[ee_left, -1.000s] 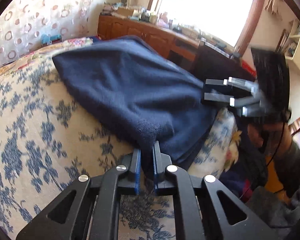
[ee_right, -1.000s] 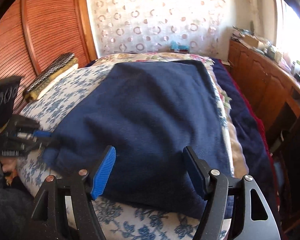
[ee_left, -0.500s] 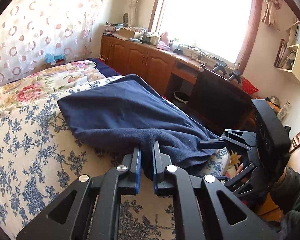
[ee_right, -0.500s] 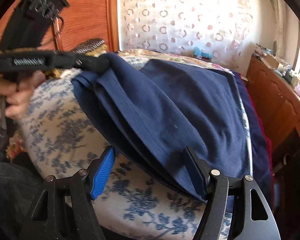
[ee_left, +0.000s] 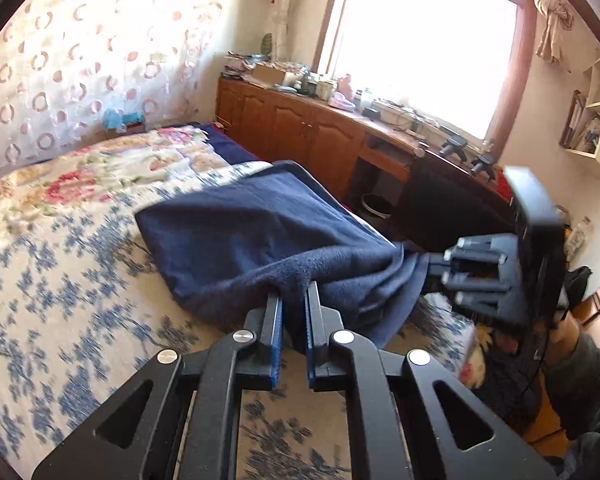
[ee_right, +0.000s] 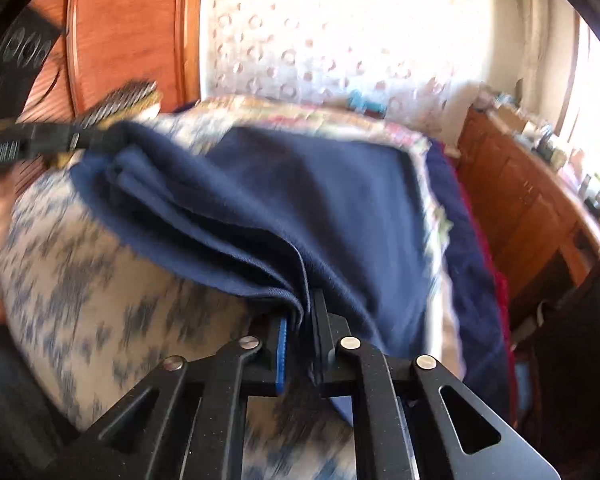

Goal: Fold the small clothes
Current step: 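Grasp the shirt's end with the left gripper while the right gripper grasps it, fold over, then grasp the folded navy bundle with the left gripper while the right gripper grasps it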

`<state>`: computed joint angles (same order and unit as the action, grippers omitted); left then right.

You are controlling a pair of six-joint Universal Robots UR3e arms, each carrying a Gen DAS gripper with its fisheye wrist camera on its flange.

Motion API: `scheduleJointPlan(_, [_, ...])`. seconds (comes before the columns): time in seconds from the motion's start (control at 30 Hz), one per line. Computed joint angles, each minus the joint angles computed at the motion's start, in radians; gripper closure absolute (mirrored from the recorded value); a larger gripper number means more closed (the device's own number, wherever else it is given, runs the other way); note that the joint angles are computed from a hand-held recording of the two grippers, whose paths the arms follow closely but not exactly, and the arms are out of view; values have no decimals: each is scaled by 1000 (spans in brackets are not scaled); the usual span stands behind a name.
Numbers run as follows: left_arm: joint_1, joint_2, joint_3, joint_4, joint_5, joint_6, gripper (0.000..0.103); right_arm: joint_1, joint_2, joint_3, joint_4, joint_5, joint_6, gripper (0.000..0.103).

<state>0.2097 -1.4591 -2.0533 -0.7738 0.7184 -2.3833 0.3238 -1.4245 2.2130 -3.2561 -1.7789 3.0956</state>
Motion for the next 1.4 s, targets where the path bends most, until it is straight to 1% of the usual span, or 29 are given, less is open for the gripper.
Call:
scheduleJointPlan(0.1, [-3, -60, 53, 55, 5, -46, 93, -16, 42, -153, 48, 11, -30, 95])
scheduleJointPlan(0.2, [-14, -163, 166, 64, 9, -95, 90, -22, 125, -352, 132, 20, -69, 95])
scheduleJointPlan(0.27, [-27, -228, 231, 106, 34, -145, 90, -20, 202, -485, 177, 23, -98, 95])
scheduleJointPlan(0.33, [-42, -299, 307, 139, 61, -193, 86, -22, 285, -608, 216, 37, -130, 95])
scheduleJointPlan(0.43, [-56, -407, 431, 138, 82, -238, 82, -32, 434, -845, 328, 56, -160, 95])
scheduleJointPlan(0.5, [-68, -467, 489, 172, 120, -264, 70, -59, 499, -931, 376, 103, -169, 95])
scheduleJointPlan(0.53, [-72, -487, 500, 208, 132, -277, 58, -79, 507, -944, 404, 122, -171, 95])
scheduleJointPlan(0.57, [-73, -505, 508, 237, 140, -283, 55, -91, 546, -998, 435, 143, -176, 95])
scheduleJointPlan(0.6, [-76, -525, 531, 236, 152, -282, 54, -106, 595, -1080, 489, 152, -182, 95])
scheduleJointPlan(0.63, [-81, -549, 566, 215, 168, -277, 48, -141, 607, -1129, 544, 178, -200, 95])
scheduleJointPlan(0.67, [-81, -566, 584, 205, 172, -271, 41, -148, 630, -1178, 585, 181, -198, 93])
scheduleJointPlan(0.7, [-82, -582, 597, 201, 173, -265, 39, -154, 655, -1219, 613, 187, -190, 83])
scheduleJointPlan(0.73, [-87, -601, 610, 203, 181, -260, 39, -164, 668, -1283, 662, 196, -185, 78])
scheduleJointPlan(0.77, [-94, -613, 621, 195, 194, -255, 38, -173, 684, -1328, 685, 207, -173, 65])
scheduleJointPlan(0.8, [-102, -622, 630, 185, 206, -251, 38, -182, 692, -1363, 704, 220, -154, 60])
scheduleJointPlan(0.83, [-113, -640, 648, 169, 224, -249, 38, -189, 689, -1383, 717, 237, -134, 53])
scheduleJointPlan(0.87, [-123, -657, 669, 154, 239, -248, 38, -201, 683, -1376, 698, 258, -113, 49])
scheduleJointPlan(0.93, [-139, -680, 689, 137, 255, -240, 38, -210, 663, -1343, 642, 251, -66, 45])
scheduleJointPlan(0.97, [-147, -691, 704, 120, 260, -236, 38, -204, 653, -1324, 607, 217, -51, 44])
scheduleJointPlan(1.03, [-165, -715, 741, 89, 277, -230, 38, -179, 648, -1305, 537, 114, -54, 44])
scheduleJointPlan(1.07, [-173, -726, 754, 86, 285, -230, 38, -173, 641, -1303, 534, 98, -51, 44])
scheduleJointPlan(1.13, [-184, -741, 780, 72, 297, -230, 38, -177, 614, -1301, 574, 115, -28, 44])
scheduleJointPlan(1.2, [-188, -741, 785, 66, 300, -232, 38, -176, 569, -1255, 583, 134, -28, 44])
scheduleJointPlan(1.27, [-187, -745, 790, 70, 304, -238, 38, -171, 507, -1161, 580, 147, -43, 44])
scheduleJointPlan(1.4, [-185, -762, 808, 72, 318, -252, 38, -177, 379, -953, 570, 205, -54, 44])
